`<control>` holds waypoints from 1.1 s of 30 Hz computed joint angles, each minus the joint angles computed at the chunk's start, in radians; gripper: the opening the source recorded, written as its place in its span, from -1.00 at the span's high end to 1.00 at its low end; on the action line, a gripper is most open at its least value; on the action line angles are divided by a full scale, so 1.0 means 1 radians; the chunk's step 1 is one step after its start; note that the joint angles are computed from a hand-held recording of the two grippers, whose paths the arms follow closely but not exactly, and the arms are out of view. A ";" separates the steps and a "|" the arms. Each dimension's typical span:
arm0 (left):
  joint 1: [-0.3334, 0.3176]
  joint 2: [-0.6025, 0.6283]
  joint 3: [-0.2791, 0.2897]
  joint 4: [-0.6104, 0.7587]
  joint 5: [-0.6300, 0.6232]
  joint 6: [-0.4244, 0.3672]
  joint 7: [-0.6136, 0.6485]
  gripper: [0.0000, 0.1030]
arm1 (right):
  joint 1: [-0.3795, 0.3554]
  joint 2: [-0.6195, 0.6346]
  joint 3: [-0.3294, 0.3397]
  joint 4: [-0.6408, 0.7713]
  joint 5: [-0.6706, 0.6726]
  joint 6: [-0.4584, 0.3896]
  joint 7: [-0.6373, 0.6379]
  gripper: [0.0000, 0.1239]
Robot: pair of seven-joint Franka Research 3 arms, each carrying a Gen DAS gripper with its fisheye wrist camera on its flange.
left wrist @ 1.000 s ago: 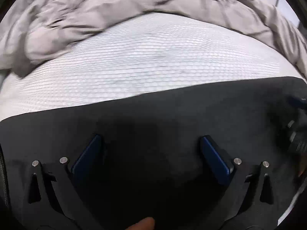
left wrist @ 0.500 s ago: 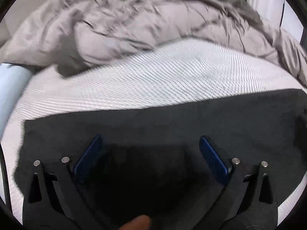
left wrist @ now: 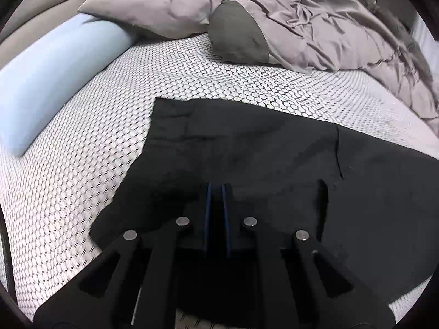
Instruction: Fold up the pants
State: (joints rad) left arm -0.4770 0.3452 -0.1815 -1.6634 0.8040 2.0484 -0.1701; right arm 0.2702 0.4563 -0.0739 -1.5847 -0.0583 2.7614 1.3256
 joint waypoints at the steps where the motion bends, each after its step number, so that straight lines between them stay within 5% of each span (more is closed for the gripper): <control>1: -0.005 -0.020 -0.003 -0.027 0.017 0.035 -0.027 0.85 | -0.002 0.000 0.001 0.002 0.002 -0.004 -0.001 -0.65; 5: -0.009 -0.026 -0.027 -0.050 0.078 0.192 0.029 0.84 | 0.012 -0.005 -0.009 -0.002 -0.019 -0.005 0.016 -0.66; 8: -0.046 0.034 0.004 0.016 -0.029 0.084 0.164 0.80 | 0.014 -0.004 -0.006 0.000 -0.022 -0.007 0.016 -0.66; 10: -0.020 -0.020 -0.013 -0.057 -0.013 0.104 0.098 0.79 | 0.009 -0.005 0.001 -0.001 -0.016 -0.009 0.009 -0.66; 12: -0.025 -0.069 -0.011 -0.104 -0.021 0.036 0.032 0.80 | -0.002 -0.006 0.011 -0.001 -0.002 -0.010 -0.008 -0.65; 17: 0.005 -0.144 -0.032 -0.186 0.046 0.117 -0.081 0.79 | 0.003 -0.008 0.003 -0.006 -0.003 -0.007 -0.008 -0.65; 23: 0.048 -0.052 -0.029 -0.097 0.004 0.201 0.020 0.79 | 0.012 0.005 -0.001 0.013 -0.010 -0.016 0.008 -0.66; 29: 0.032 -0.108 -0.002 -0.165 -0.007 0.116 -0.094 0.80 | -0.009 -0.004 0.019 -0.001 0.019 -0.010 -0.028 -0.65; 33: 0.039 -0.120 -0.016 -0.153 0.060 0.136 -0.146 0.79 | 0.000 -0.024 0.009 -0.035 0.014 0.010 -0.018 -0.65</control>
